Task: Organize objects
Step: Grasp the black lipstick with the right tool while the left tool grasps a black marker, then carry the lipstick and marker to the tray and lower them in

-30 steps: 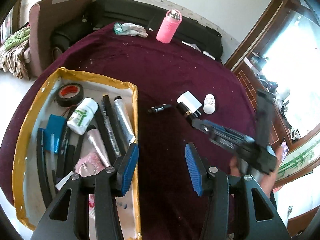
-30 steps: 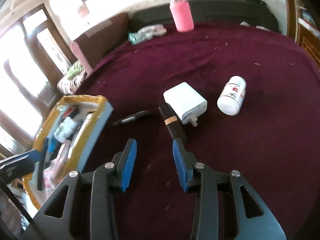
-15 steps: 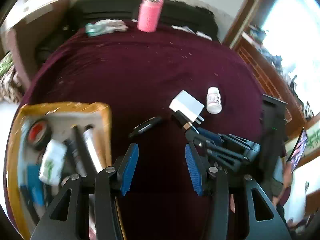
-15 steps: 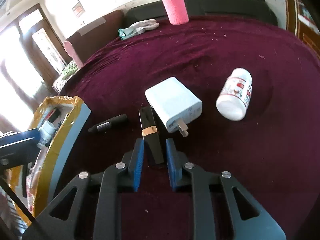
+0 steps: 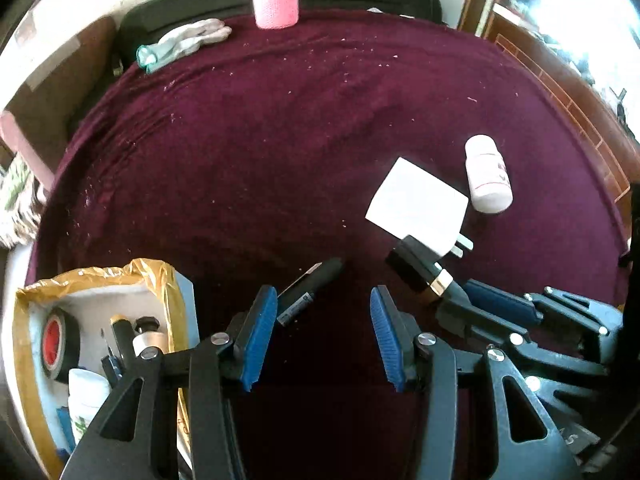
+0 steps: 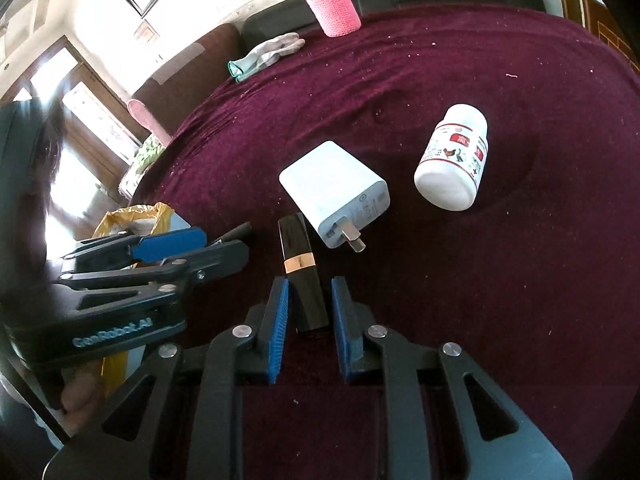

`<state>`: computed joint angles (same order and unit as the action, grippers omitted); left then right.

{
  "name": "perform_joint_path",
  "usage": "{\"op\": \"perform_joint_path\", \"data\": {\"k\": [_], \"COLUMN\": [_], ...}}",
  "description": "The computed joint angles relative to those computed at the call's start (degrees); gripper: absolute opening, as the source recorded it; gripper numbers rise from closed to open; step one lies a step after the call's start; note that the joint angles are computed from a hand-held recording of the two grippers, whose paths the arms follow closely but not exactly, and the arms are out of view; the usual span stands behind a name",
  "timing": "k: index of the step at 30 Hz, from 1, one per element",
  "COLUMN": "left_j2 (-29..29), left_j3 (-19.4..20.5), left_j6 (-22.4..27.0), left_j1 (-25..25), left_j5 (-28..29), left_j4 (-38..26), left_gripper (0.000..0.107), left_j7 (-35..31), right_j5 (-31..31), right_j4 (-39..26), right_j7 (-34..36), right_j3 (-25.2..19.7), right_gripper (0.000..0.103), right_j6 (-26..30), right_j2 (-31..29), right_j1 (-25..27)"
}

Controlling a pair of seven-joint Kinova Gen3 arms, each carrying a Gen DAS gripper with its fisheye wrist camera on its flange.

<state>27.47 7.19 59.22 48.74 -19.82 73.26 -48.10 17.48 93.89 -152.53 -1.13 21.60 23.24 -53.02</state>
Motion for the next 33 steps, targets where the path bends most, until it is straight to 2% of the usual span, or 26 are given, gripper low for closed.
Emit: {"op": "perform_joint_path", "data": {"k": [1,2,6,8,12,14,15,17,19,23,26,30,33], "left_j2": [-0.2,-0.4,0.5,0.5,2.5,2.3,2.2,2.1,2.0,2.3,1.0,-3.6,-7.0], "left_j3": [0.0,-0.2,-0.8,-0.8,0.0,-0.3,-0.3,0.2,0.0,-1.5,-0.8,2.0,2.5], "left_j6": [-0.4,-0.4,0.9,0.5,3.6,3.0,2.9,2.9,2.9,3.9,3.9,0.2,-2.1], "left_j1": [0.3,0.8,2.3,2.0,-0.6,-0.2,-0.2,-0.5,0.3,2.5,2.2,0.4,2.0], "left_j5": [-0.2,-0.7,-3.4,-3.4,0.0,-0.3,-0.1,0.9,0.8,-0.8,0.6,5.7,5.6], "left_j4": [0.3,0.5,-0.6,-0.3,-3.0,-2.4,-2.3,-2.3,-2.4,-2.7,-1.0,5.3,10.5], "left_gripper": [0.031,0.029,0.029,0.031,0.046,0.049,0.048,0.034,0.012,0.012,0.012,0.012,0.012], "left_j7": [0.2,0.7,1.3,1.4,-1.8,-2.0,-2.1,-3.0,-2.6,1.8,4.9,7.4,12.8], "right_j5": [-0.2,-0.7,-1.7,-2.0,-1.9,-1.9,-1.8,-1.8,-1.7,-1.6,-2.4,-1.7,-6.2], "right_j4": [0.2,0.3,0.8,0.9,1.0,1.0,1.0,1.0,1.0,1.4,2.0,2.0,2.7], "right_j7": [0.1,0.3,1.0,1.1,1.0,0.9,0.9,0.9,1.0,1.6,3.3,4.1,4.8], "right_j3": [-0.2,-0.6,-1.0,-0.9,-0.2,-0.1,-0.1,-0.1,-0.1,-0.3,-1.2,0.6,-2.8], "right_gripper": [0.019,0.019,0.019,0.019,0.019,0.019,0.019,0.019,0.019,0.019,0.019,0.018,0.016], "right_j6": [-0.2,-0.6,-1.4,-1.5,-1.5,-1.5,-1.5,-1.4,-1.4,-2.1,-3.7,-4.2,-4.8], "right_j2": [-0.1,-0.1,-0.3,-0.3,-0.4,-0.4,-0.4,-0.5,-0.5,-0.4,-0.4,-0.2,-0.6], "right_j1": [0.3,0.8,1.4,1.3,0.7,0.7,0.6,0.7,0.6,1.0,2.2,0.4,4.0]}}
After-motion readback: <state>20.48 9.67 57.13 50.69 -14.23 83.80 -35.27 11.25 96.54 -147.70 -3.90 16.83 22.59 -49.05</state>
